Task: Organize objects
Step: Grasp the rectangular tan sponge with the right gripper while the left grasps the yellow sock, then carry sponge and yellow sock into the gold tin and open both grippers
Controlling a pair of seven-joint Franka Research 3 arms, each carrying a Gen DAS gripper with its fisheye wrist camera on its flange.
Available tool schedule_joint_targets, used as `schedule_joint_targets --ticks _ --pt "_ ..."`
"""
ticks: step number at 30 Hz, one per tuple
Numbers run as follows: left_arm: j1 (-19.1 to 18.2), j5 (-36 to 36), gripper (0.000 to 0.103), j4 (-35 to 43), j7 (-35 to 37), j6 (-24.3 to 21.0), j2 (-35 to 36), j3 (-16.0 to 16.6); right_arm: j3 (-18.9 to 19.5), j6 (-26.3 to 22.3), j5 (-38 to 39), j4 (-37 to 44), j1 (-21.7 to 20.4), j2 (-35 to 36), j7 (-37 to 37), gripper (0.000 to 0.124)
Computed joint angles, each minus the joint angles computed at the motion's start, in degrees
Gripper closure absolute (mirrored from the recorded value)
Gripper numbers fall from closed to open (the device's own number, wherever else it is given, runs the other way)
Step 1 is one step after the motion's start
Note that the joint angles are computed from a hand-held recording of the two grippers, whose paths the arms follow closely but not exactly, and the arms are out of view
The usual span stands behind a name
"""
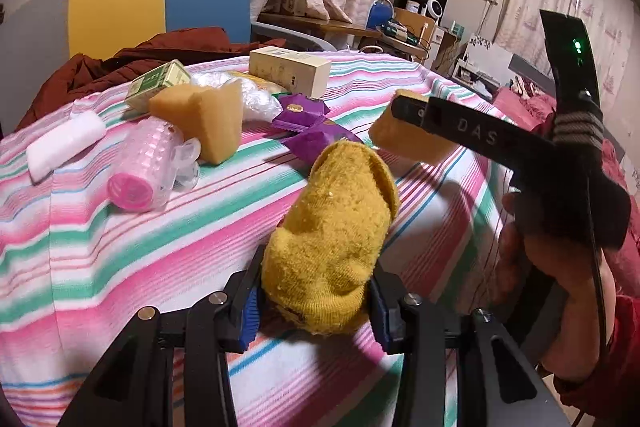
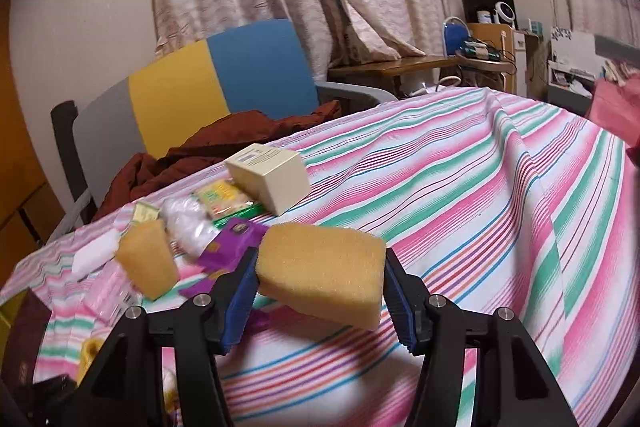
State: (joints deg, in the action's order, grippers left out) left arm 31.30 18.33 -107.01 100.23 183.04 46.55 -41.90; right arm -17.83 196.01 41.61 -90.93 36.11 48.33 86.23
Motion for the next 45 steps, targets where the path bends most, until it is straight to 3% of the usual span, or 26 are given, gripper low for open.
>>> schedule_joint_targets --ticks 2,5,7,9,12,15,20,25,32,36,41,45 --pt "1.2 0.8 0.06 -2.8 -0.1 3.6 -0.5 -0.2 0.6 0.0 -0.3 -1.0 0.0 -0.8 -0.4 0.064" --pt "-0.4 3.1 0.06 -6.0 -2.0 7.9 -3.1 2.9 2.2 -0.2 -0.5 -2.8 -0.5 -2.3 -0.2 0.064" --pt "-0.6 4.7 0.06 -7.0 -3.0 8.9 -3.9 3.8 6.3 1.2 -1.5 -4.8 -3.3 -4.3 0.5 0.064" --pt "1.4 6.8 0.06 -6.7 -4.2 8.0 -2.9 2.1 10.4 1.2 -2.7 -6.2 -6.1 -6.0 1.2 0.064" --pt "4.7 9.4 0.06 -6.4 -6.1 6.0 -1.5 -0.8 12.3 0.4 -4.0 -7.3 -7.1 -7.4 1.9 0.064" --pt "6.8 10.3 0.061 -9.5 -8.9 6.6 -3.7 -1.3 15.3 1.6 -6.4 -8.9 -8.9 -9.1 2.4 0.064" --pt "18.5 16.0 0.062 -17.7 -12.8 9.1 -4.4 -9.0 19.5 1.8 -10.1 -10.4 -11.0 -10.5 2.7 0.064" --pt "25.2 21.0 0.062 -23.4 -17.3 13.4 -7.8 -11.5 24.1 -0.2 -14.7 -10.7 -13.6 -10.7 3.8 0.064" --pt "30.9 24.8 0.062 -28.6 -25.1 19.7 -12.9 -10.7 30.8 -0.7 -21.9 -11.4 -17.1 -10.8 4.0 0.064" --pt "30.8 24.6 0.062 -30.7 -28.4 24.1 -16.4 -7.4 35.4 -0.9 -26.3 -12.0 -20.0 -10.5 4.0 0.064" --pt "33.2 28.2 0.062 -31.0 -35.2 25.9 -17.8 -5.4 39.5 -2.2 -29.8 -11.7 -21.7 -9.6 3.8 0.064" --pt "31.6 27.6 0.062 -30.8 -37.8 28.0 -19.9 -1.2 43.8 -1.9 -32.2 -11.5 -24.1 -8.9 4.0 0.064"
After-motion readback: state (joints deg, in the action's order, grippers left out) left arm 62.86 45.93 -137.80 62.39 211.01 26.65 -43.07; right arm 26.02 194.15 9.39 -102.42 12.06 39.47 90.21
